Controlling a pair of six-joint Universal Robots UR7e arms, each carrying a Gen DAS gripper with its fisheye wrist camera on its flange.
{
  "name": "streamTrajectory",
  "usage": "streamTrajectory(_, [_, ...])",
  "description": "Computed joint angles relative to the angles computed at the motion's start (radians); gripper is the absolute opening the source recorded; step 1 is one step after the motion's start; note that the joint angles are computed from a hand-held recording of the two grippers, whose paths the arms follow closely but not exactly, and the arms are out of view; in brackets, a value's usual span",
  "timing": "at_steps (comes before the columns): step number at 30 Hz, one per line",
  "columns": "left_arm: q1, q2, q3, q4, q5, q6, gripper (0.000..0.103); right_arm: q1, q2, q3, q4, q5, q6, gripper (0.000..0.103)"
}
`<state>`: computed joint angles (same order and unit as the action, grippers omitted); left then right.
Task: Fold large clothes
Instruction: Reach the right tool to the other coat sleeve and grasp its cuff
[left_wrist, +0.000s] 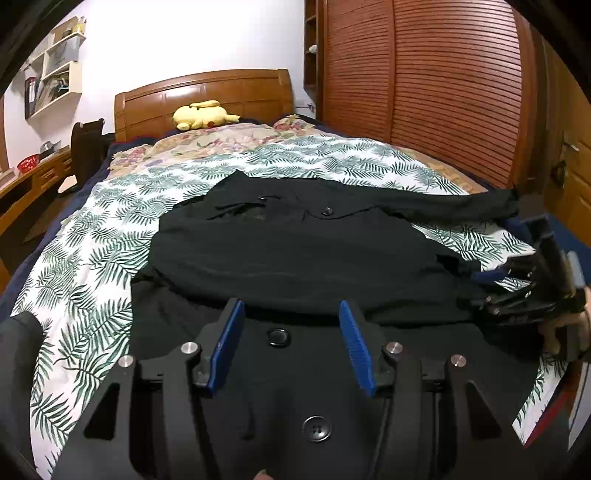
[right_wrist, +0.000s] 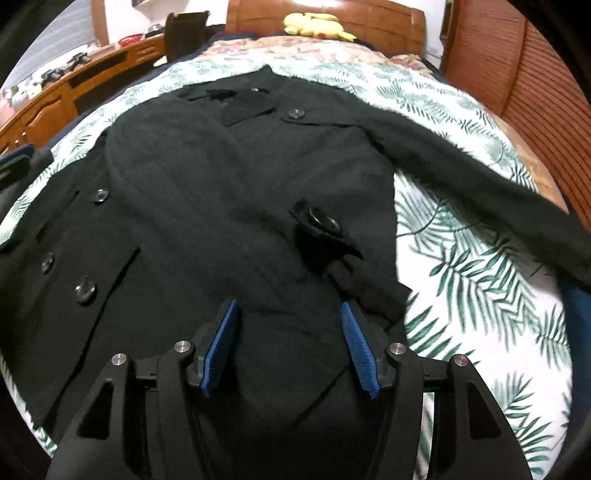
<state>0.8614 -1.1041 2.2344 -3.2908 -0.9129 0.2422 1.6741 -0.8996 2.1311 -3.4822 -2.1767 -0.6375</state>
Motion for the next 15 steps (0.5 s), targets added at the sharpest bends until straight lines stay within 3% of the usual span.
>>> streamTrajectory(6, [-0.004, 0.046, -0.022, -0.011, -0.016, -0.002, 0.053, 0.0, -0.107, 0.04, -0.046, 0.031, -0.058, 0.059])
streamTrajectory(15, [-0.012, 0.107, -0.048, 0.019, -0.011, 0.001, 0.053, -0.073, -0.241, -0.031, -0.05, -0.049, -0.123, 0.059])
